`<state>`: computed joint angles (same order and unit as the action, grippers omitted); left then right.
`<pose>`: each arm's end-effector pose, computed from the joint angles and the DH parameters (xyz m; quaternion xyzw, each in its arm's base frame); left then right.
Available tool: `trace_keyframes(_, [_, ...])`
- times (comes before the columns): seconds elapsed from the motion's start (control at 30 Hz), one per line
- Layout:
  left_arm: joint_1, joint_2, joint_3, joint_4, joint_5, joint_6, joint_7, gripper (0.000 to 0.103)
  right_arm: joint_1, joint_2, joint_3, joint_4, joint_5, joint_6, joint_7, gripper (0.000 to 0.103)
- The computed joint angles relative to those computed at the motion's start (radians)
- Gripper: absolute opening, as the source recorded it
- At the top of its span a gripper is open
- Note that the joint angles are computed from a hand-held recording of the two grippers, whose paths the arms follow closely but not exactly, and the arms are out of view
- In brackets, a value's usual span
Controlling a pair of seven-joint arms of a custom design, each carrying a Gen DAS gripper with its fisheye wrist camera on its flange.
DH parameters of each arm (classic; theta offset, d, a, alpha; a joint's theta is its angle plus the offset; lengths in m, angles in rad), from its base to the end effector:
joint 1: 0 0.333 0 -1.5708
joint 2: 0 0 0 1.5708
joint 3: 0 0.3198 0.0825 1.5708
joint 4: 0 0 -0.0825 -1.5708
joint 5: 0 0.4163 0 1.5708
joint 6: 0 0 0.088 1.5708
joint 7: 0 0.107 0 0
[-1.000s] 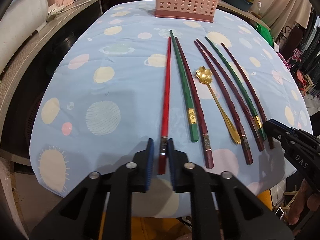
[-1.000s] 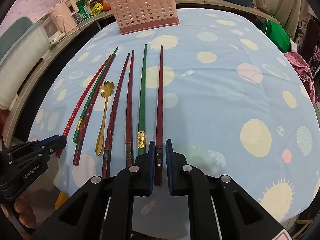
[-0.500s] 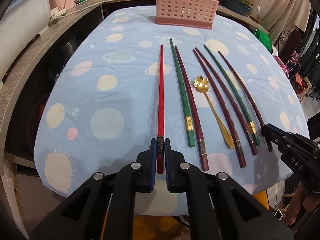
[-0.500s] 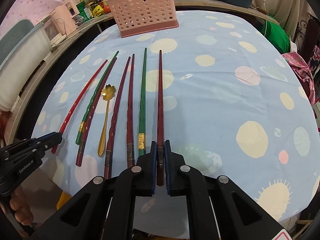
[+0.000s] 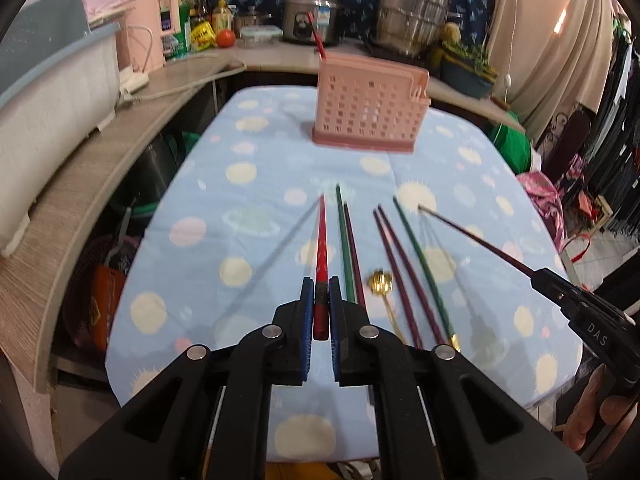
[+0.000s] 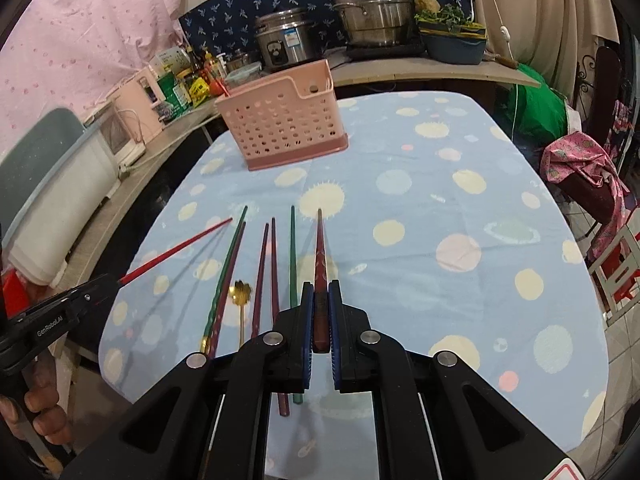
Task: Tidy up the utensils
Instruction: 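Lift both chopsticks and lower them into the pink holder with both tools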
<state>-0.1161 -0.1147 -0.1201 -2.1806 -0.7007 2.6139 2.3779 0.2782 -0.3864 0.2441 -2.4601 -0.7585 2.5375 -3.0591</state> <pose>0.5662 -0.1233 0.4846 -0.4654 0.8127 -0.3333 0.1091 0.4163 0.2533 0.4665 -0.4401 0.8177 -0.2438 0.2798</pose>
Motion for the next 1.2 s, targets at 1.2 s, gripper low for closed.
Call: trace_keyframes(1.2, [0.027,0.36,-0.111,0.662,0.023,0.065,-0.153,0.007,-0.228,0.084,-0.063,0.289,-0.381,0.155,0.131,0.007])
